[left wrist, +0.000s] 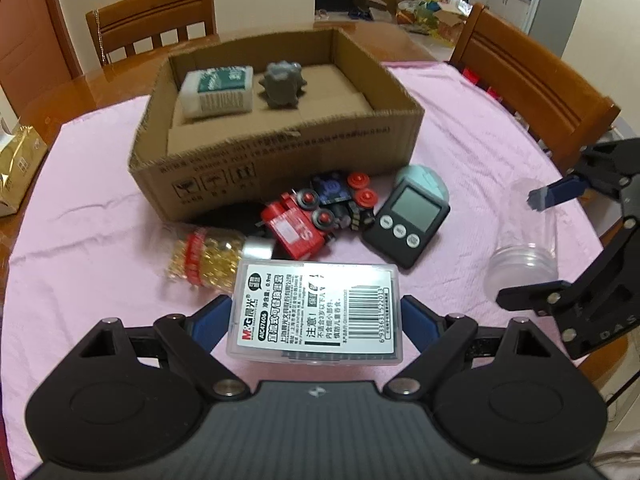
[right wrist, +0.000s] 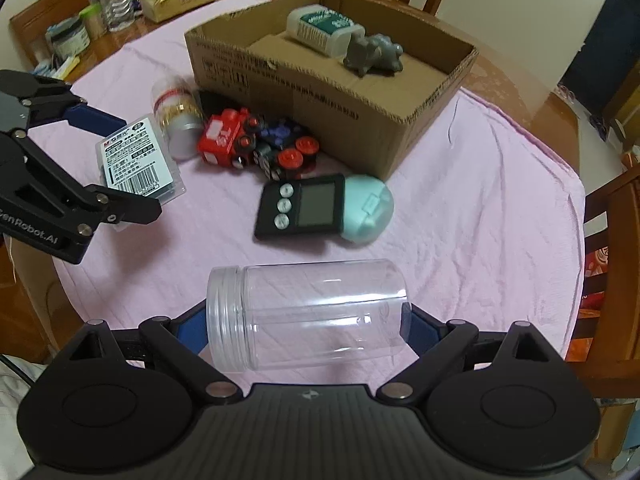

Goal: Organize rigid objects
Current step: 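Carry the card pack and clear jar into the box and release both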

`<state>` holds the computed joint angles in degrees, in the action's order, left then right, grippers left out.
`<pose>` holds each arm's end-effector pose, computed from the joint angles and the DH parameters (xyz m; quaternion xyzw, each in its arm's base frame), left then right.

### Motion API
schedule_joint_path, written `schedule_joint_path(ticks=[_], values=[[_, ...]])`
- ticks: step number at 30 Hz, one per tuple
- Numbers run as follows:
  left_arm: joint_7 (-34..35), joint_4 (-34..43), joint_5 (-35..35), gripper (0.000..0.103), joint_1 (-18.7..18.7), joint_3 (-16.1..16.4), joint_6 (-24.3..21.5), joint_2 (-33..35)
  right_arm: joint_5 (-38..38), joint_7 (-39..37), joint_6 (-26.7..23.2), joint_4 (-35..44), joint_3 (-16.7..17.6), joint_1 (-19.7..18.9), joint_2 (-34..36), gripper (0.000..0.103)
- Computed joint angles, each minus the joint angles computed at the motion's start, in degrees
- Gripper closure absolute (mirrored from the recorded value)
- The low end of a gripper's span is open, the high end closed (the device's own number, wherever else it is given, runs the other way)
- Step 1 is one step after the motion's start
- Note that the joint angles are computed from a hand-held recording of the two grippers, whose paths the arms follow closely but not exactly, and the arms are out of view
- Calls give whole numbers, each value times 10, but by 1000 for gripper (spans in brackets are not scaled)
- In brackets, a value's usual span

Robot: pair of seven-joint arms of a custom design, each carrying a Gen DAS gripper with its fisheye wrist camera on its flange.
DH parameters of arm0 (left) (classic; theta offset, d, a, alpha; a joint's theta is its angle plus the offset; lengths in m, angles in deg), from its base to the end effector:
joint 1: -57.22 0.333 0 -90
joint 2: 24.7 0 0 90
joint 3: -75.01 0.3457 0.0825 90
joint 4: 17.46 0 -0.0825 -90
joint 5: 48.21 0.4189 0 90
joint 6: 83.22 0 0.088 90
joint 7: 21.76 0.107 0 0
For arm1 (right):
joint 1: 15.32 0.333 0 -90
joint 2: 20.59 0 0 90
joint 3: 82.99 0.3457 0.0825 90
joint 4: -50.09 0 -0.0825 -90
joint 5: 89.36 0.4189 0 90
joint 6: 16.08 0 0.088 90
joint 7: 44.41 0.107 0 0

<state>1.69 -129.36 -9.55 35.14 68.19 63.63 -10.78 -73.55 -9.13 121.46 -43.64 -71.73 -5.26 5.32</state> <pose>0.5838 -0.3282 0.4008 -0.7320 0.6218 -0.1861 0.2072 0.7018 0.2541 0.4035 -0.9519 0.2187 -0.0667 0.2040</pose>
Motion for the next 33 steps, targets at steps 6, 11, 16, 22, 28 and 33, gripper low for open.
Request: schedule_joint_path(ticks=[6,11,16,22,28,33], values=[[81,-33,-16,14,31,-6,30,-42,1,44,24,-11,1,19,-17,6],[191,-49,-46,14,63,-12,59,-67,-2,95,58,-18,2,37,-28,6],[263,-35,-58,14,86,-5,90,-61,-23,161,95,-18,-1,57,-35,6],[275,2,-66,14,91,17,118,-26,-52,201,105,12,2,66,-25,6],[264,48,-78,14,83,43,117,16,-76,190,99,77,8,69,16,6],[254,95,-82,14,71,64,95,53,-77,183,82,148,14,67,60,6]])
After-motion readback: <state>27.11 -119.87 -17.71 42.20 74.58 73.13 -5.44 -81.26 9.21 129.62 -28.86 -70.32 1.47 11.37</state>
